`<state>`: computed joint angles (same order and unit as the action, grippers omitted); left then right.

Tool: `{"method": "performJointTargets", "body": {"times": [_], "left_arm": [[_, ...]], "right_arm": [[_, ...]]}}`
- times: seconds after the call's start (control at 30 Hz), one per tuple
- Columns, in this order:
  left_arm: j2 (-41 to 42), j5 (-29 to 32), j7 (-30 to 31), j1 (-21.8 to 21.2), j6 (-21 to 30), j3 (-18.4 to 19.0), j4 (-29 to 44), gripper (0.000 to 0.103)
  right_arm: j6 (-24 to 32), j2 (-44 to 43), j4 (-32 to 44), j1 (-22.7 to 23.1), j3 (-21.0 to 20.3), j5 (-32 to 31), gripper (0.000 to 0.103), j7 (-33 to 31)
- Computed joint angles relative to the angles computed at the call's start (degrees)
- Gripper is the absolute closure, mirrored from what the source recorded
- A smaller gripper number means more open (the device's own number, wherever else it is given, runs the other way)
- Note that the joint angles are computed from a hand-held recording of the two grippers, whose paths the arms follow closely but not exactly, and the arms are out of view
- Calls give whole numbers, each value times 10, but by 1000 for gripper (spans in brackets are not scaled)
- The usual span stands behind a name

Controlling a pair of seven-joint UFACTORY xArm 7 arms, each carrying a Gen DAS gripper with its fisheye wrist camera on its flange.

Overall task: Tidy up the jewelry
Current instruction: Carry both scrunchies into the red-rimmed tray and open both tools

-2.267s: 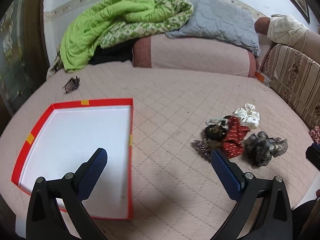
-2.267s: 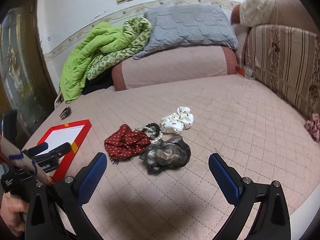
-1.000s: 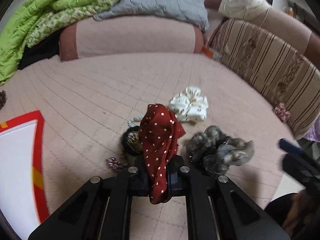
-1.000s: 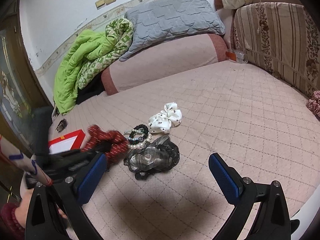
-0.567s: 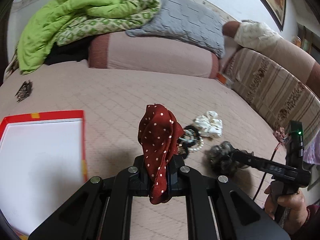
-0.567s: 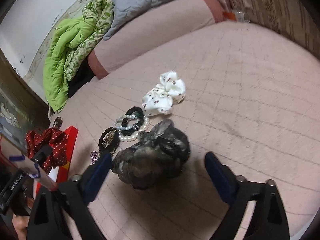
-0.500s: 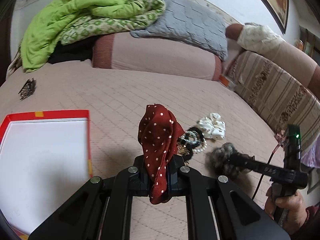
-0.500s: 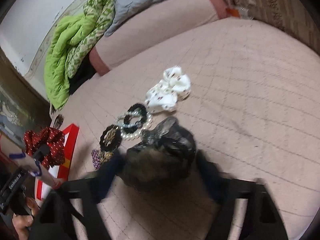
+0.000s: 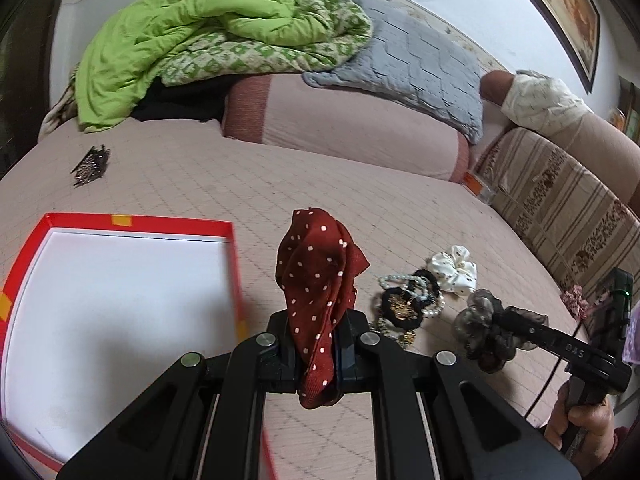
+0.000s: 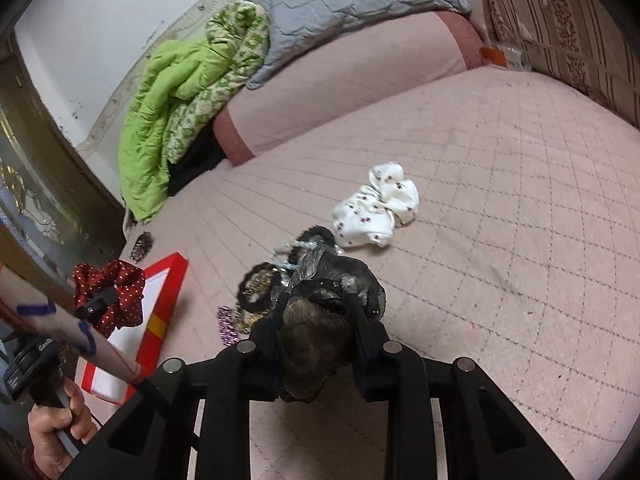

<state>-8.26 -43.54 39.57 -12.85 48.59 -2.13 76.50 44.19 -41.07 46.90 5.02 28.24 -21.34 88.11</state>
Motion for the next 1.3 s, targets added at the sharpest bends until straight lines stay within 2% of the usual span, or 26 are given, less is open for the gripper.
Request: {"method": "performJointTargets", "body": {"times": [0.3, 0.5, 0.67, 0.93, 1.13, 1.3], "left_arm": [[20, -7, -3, 37, 14, 23, 18, 93], [50, -9, -1, 72, 31, 31, 53, 93], [92, 0, -14, 102, 36, 29, 95, 93], [183, 37, -54, 142, 35, 5, 202, 93], [280, 63, -117, 172, 83, -21, 320, 93], [327, 85, -151, 184, 108, -40, 375, 93]], "right_arm": [[-19, 53, 55, -22, 31, -43, 75, 3], [-50, 157, 138, -20, 47, -93, 75, 14], [-69, 288, 248, -9, 56, -157, 75, 23], [-30, 489, 453, 57, 36, -237, 75, -14], [13, 627, 622, 126, -1, -237, 75, -90], [37, 717, 741, 170, -35, -211, 75, -143]]}}
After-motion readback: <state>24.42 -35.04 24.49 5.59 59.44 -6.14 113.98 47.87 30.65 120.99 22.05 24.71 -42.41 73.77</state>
